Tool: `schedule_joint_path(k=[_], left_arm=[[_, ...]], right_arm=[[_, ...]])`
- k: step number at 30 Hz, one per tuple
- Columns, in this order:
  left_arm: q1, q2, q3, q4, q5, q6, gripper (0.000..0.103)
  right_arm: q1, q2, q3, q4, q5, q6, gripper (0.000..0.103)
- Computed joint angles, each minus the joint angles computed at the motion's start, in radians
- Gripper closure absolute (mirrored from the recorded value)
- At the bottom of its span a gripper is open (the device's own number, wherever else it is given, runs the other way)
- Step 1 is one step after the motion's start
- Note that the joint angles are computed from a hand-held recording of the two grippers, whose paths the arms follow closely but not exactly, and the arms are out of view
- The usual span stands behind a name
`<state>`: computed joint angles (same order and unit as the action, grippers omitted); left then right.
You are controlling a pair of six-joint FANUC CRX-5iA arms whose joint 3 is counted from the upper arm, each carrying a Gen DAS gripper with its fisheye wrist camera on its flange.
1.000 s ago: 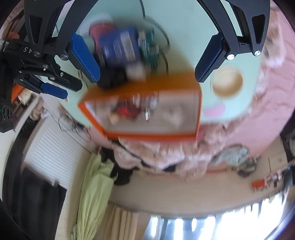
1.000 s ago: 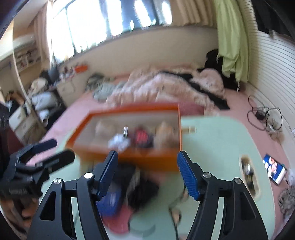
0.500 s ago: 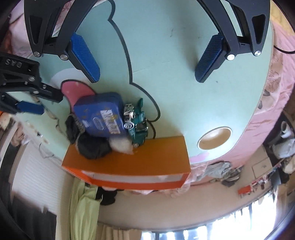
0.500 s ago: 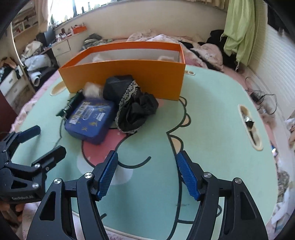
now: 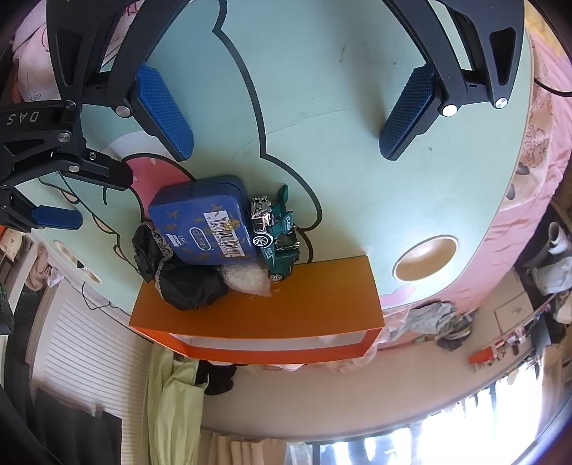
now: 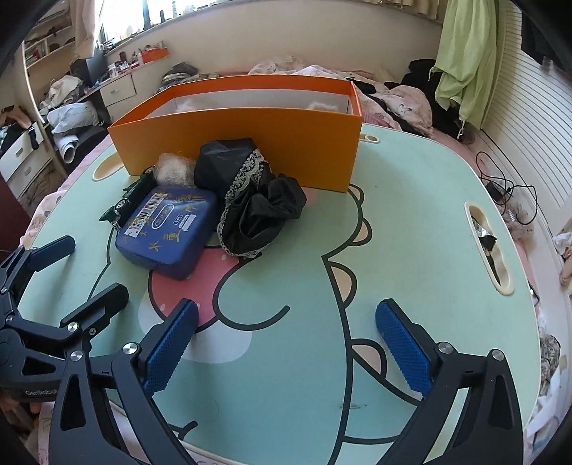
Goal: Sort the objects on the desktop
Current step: 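Withdraw both open tools from the box and move toward the remaining items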
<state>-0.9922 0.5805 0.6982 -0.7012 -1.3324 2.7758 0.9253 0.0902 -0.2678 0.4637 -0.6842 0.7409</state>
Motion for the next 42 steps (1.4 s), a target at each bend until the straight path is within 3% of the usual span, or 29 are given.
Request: schedule_joint_path(k=[19,28,32,39,42], left_arm=[[0.0,0.002,0.002,-0.001,-0.002,0.002,0.0],[-0.001,0.002,0.003,-0.001,-0.003,0.003,0.0],[-0.001,0.002,0.003,-0.001,-0.003,0.003,0.0],[-0.001,0.003,0.003,-0.001,-0.004,0.004,0.0],[-0.001,0.003,0.004,-0.001,-0.004,0.005,0.0]], right_arm=[[-0.009,-0.004,0.002,-0.017,0.019,0.014,0.002],[-0.054,-0.056,-0.049,-0.095,0.155,0.002,0.004],[-0.049,-0.056,-0.043,-0.095,0.168,0.017,0.015],[-0.081,-0.025,0.02,-0.145,0.229,0.06,0.018],[-0.092,0.019,0.09,-0.185,0.197,0.103,0.028]])
